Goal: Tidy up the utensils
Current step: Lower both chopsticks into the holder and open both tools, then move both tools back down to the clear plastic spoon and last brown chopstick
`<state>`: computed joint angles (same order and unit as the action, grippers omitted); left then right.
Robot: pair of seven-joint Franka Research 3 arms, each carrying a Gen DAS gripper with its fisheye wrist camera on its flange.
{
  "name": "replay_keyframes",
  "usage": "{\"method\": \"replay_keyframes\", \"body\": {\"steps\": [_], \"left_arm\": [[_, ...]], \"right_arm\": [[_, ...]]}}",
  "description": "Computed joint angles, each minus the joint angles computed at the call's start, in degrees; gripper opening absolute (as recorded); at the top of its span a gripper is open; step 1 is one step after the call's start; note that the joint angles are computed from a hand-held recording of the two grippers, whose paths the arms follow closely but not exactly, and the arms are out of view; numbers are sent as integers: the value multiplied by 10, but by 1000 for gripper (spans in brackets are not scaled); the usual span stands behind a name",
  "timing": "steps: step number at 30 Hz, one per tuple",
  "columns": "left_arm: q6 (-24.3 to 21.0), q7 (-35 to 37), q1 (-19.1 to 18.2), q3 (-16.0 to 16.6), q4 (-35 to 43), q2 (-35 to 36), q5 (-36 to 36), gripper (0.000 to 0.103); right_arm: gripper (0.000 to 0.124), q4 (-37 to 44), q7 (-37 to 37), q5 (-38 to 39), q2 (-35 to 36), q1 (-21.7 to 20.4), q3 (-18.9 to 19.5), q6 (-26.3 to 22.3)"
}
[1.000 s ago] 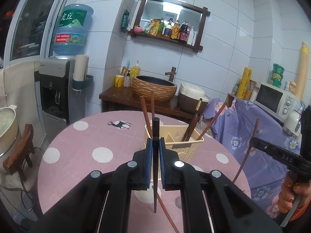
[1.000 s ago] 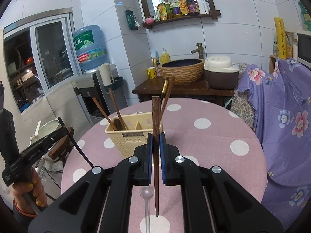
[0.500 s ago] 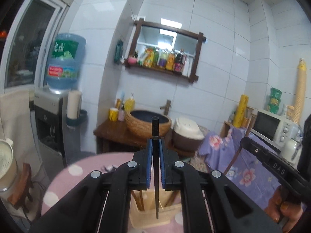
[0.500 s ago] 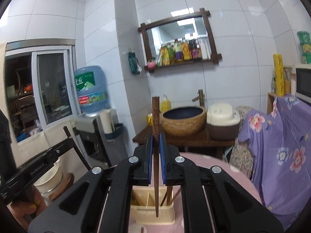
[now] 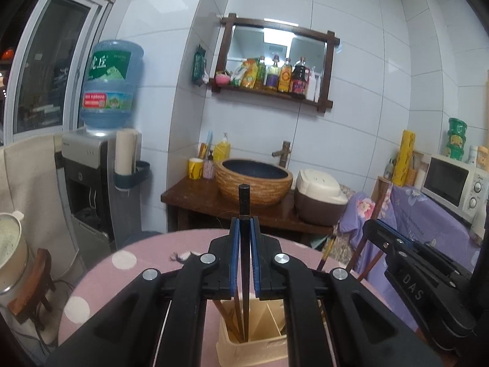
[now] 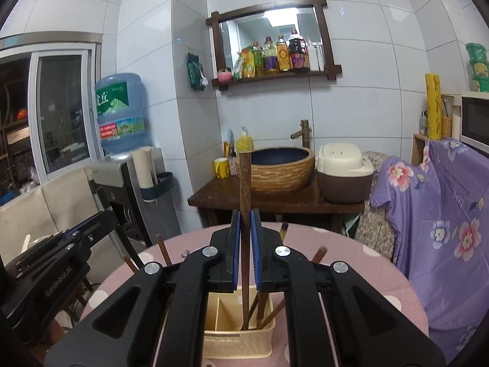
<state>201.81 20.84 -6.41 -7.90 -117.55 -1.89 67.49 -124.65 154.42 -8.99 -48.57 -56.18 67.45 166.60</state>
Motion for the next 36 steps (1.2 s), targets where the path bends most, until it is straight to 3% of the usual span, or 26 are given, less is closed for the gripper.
{"method": "replay_keyframes", "body": {"steps": [2,12,14,16,20,22,23,24,25,28,32,36], "left_arm": [[0,-37,0,1,9,9,41,8],[-15,-66,7,-14,2,34,87,8],[-17,-107,12,-16,14,41,127,8],[-17,-73,11,-15,3,38,95,8],[-9,-124,15,-15,16,40,145,8],[3,-86,16,-12,-4,32,104,9],[8,-68,16,-11,-14,27,88,9],[13,-53,17,-10,-24,21,76,13],[18,-40,17,-8,-32,16,66,22],[48,6,20,-2,-75,-9,30,49],[74,29,24,11,-126,-39,23,59],[69,-27,31,26,-141,-45,77,66]], "right_arm": [[8,-6,3,1,2,0,7,0],[8,-37,10,2,22,10,24,9],[8,-41,13,-1,14,10,25,12],[8,-43,14,-1,13,13,24,14],[8,-49,22,2,7,15,21,23],[13,-58,25,3,-4,17,18,36],[27,-62,24,3,-9,20,15,39],[42,-68,26,4,-19,25,12,43],[48,-74,29,5,-31,28,10,47],[49,-91,23,3,-66,45,1,56],[54,-126,13,12,-81,94,-21,60],[58,-163,7,18,-57,161,-47,43]]}}
